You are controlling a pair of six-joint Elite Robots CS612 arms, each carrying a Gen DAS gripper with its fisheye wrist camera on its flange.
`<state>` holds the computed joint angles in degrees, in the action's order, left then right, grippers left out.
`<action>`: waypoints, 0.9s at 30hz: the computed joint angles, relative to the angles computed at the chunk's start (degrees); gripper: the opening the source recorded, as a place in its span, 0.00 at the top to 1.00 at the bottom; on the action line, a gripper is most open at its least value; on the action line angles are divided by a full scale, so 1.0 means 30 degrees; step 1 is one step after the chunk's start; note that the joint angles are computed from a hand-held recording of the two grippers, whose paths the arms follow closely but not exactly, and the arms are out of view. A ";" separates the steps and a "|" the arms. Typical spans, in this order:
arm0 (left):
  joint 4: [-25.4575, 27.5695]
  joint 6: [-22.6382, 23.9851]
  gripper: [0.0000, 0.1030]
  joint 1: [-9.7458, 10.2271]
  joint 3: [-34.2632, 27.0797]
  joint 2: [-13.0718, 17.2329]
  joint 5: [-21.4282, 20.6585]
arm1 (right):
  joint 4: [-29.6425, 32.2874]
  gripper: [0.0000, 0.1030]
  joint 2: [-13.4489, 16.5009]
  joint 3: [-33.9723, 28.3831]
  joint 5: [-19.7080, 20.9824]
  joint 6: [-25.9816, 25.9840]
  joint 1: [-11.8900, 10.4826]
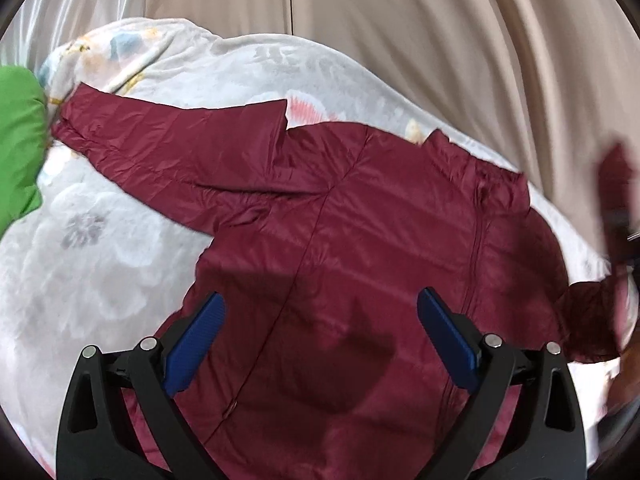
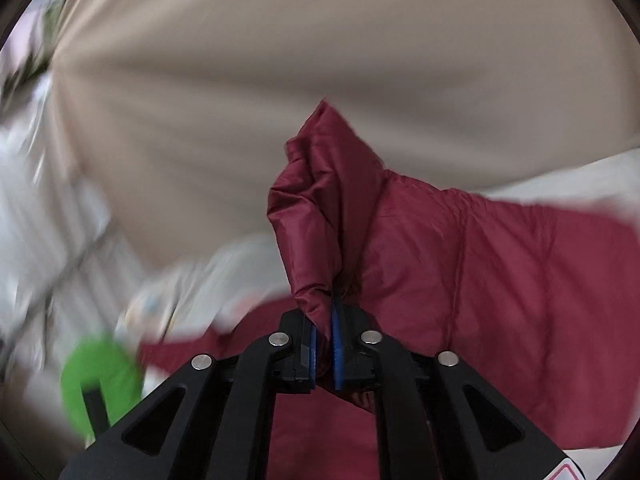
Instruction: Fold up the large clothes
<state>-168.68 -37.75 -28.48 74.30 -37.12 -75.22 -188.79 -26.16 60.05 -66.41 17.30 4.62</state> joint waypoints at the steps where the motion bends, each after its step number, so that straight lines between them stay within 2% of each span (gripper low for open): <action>1: 0.0018 -0.0061 0.08 0.0158 -0.0217 0.0123 -0.0500 | 0.1438 0.83 0.0529 -0.0819 0.0000 -0.0746 0.0421; 3: 0.0132 -0.0342 0.08 0.0498 -0.0726 0.0465 -0.1623 | 0.2915 0.81 0.1101 -0.1449 -0.0046 -0.0910 0.0839; 4: 0.0100 -0.0531 0.08 0.0614 -0.0894 0.0619 -0.2081 | 0.2889 0.80 0.1174 -0.1356 -0.0028 -0.0547 0.0855; 6: 0.0150 -0.1007 0.08 0.0914 -0.1424 0.1043 -0.3412 | 0.1431 0.70 0.0933 -0.0156 0.0008 0.1111 0.0719; 7: 0.0259 -0.1403 0.08 0.1073 -0.1842 0.1356 -0.4279 | 0.0533 0.57 0.0692 0.0684 -0.0332 0.2005 0.0638; 8: 0.0282 -0.1769 0.08 0.1195 -0.2202 0.1639 -0.5088 | -0.0365 0.50 0.0440 0.1539 -0.0785 0.2873 0.0555; 12: 0.0915 -0.2960 0.08 0.1354 -0.3874 0.2829 -0.7549 | -0.1997 0.50 -0.0802 0.5024 -0.2976 0.5972 -0.0008; 14: 0.1645 -0.3098 0.09 0.1258 -0.4527 0.3226 -0.7640 | -0.2492 0.50 -0.1027 0.5941 -0.3564 0.7530 -0.0342; 15: 0.1713 -0.3005 0.10 0.1133 -0.4720 0.3343 -0.7186 | -0.2643 0.50 -0.1112 0.6250 -0.3853 0.8207 -0.0511; 16: 0.1631 -0.2847 0.20 0.1062 -0.4777 0.3372 -0.6922 | -0.2661 0.50 -0.1171 0.6420 -0.4181 0.8575 -0.0643; 17: 0.1424 -0.2492 0.45 0.0989 -0.4900 0.3446 -0.6786 | -0.2774 0.50 -0.1186 0.6587 -0.4290 0.8736 -0.0811; 18: 0.1088 -0.1997 0.60 0.0991 -0.5019 0.3538 -0.7111 | -0.2734 0.50 -0.1128 0.6543 -0.4464 0.9038 -0.0914; 19: 0.0618 -0.1505 0.91 0.1075 -0.5316 0.3740 -0.7844 | -0.2726 0.50 -0.1008 0.6406 -0.4480 0.9320 -0.1003; 20: 0.0156 -0.1369 0.97 0.1156 -0.5433 0.3831 -0.8302 | -0.2671 0.50 -0.0891 0.6202 -0.4450 0.9607 -0.1050; 21: -0.0149 -0.1323 0.97 0.1174 -0.5455 0.3814 -0.7988 | -0.2573 0.50 -0.0708 0.5919 -0.4470 1.0093 -0.1088; 24: -0.1677 -0.0387 0.97 0.1192 -0.5465 0.3570 -0.5930 | -0.2461 0.50 -0.0269 0.5056 -0.4470 1.0789 -0.1042; 27: -0.1573 -0.0102 0.97 0.1377 -0.6083 0.3776 -0.5199 | -0.2487 0.50 0.0172 0.4162 -0.4376 1.0630 -0.0973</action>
<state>-173.40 -38.06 -24.35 56.05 -25.79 -90.82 -196.26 -25.64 72.54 -79.54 49.19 1.70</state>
